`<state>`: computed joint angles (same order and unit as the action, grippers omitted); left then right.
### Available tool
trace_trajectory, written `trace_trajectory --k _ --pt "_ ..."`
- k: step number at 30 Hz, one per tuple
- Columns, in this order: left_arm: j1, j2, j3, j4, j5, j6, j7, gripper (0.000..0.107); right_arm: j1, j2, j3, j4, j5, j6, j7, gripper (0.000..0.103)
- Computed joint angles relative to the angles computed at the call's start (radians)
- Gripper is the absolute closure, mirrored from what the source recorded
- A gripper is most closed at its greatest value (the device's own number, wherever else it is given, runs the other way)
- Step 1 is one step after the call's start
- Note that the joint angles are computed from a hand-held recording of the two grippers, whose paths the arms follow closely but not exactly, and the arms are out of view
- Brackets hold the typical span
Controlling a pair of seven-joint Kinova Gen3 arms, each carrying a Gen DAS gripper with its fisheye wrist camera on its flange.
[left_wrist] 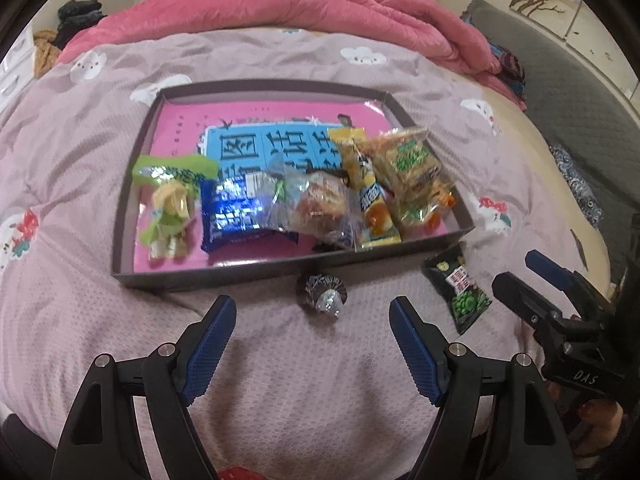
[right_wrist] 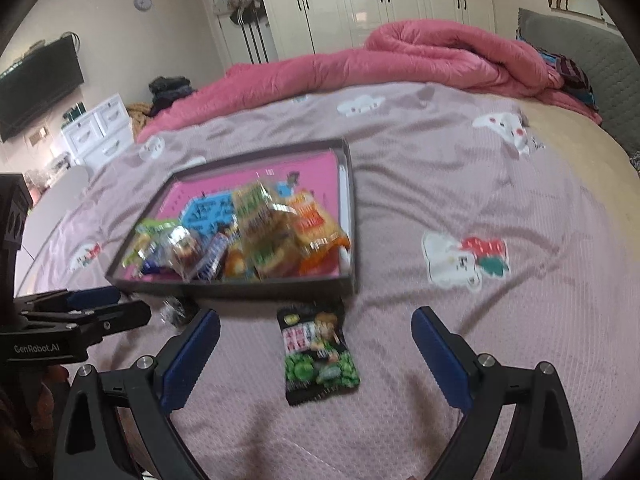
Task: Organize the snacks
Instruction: 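Move the right gripper to the green pea bag while the left approaches the foil-wrapped candy, then grasp the green pea bag with the right gripper while the left grasps the foil-wrapped candy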
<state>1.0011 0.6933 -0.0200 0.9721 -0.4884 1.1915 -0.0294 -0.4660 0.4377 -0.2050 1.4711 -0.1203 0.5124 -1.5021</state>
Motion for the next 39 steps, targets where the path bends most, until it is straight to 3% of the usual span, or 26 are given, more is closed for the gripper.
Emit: trace_trajectory --k 9,16,22,23,26,29,31,32,35,39 --pt "-0.021 0.040 0.003 -0.023 0.031 0.001 -0.021 0.027 -0.079 0.073 0.066 -0.085 0.108 0.123 -0.078 0.007" --pt "-0.034 0.053 -0.003 -0.023 0.047 -0.014 -0.031 0.027 -0.108 0.128 0.080 -0.143 0.152 0.173 -0.094 0.023" --pt "-0.040 0.059 -0.008 -0.019 0.050 -0.027 -0.027 0.028 -0.133 0.131 0.086 -0.139 0.198 0.168 -0.082 0.050" --pt "-0.040 0.061 -0.008 -0.020 0.050 -0.028 -0.028 0.027 -0.128 0.128 0.077 -0.134 0.196 0.162 -0.070 0.059" --pt "-0.047 0.074 -0.007 -0.030 0.060 -0.029 -0.031 0.027 -0.106 0.119 0.053 -0.122 0.173 0.145 -0.039 0.070" --pt "-0.043 0.084 -0.015 -0.039 0.058 -0.028 -0.025 0.029 -0.062 0.110 0.020 -0.117 0.115 0.143 -0.004 0.072" --pt "-0.037 0.085 -0.023 -0.037 0.050 -0.033 -0.016 0.040 -0.021 0.105 -0.008 -0.113 0.059 0.142 0.025 0.073" --pt "-0.033 0.083 -0.026 -0.032 0.045 -0.036 -0.013 0.052 0.003 0.102 -0.025 -0.109 0.024 0.140 0.043 0.073" --pt "-0.035 0.084 -0.026 -0.028 0.042 -0.034 -0.014 0.077 0.054 0.085 -0.059 -0.088 -0.059 0.118 0.094 0.073" --pt "-0.035 0.044 -0.032 0.054 0.030 -0.112 0.025 0.081 0.099 0.064 -0.087 -0.055 -0.145 0.074 0.151 0.073"
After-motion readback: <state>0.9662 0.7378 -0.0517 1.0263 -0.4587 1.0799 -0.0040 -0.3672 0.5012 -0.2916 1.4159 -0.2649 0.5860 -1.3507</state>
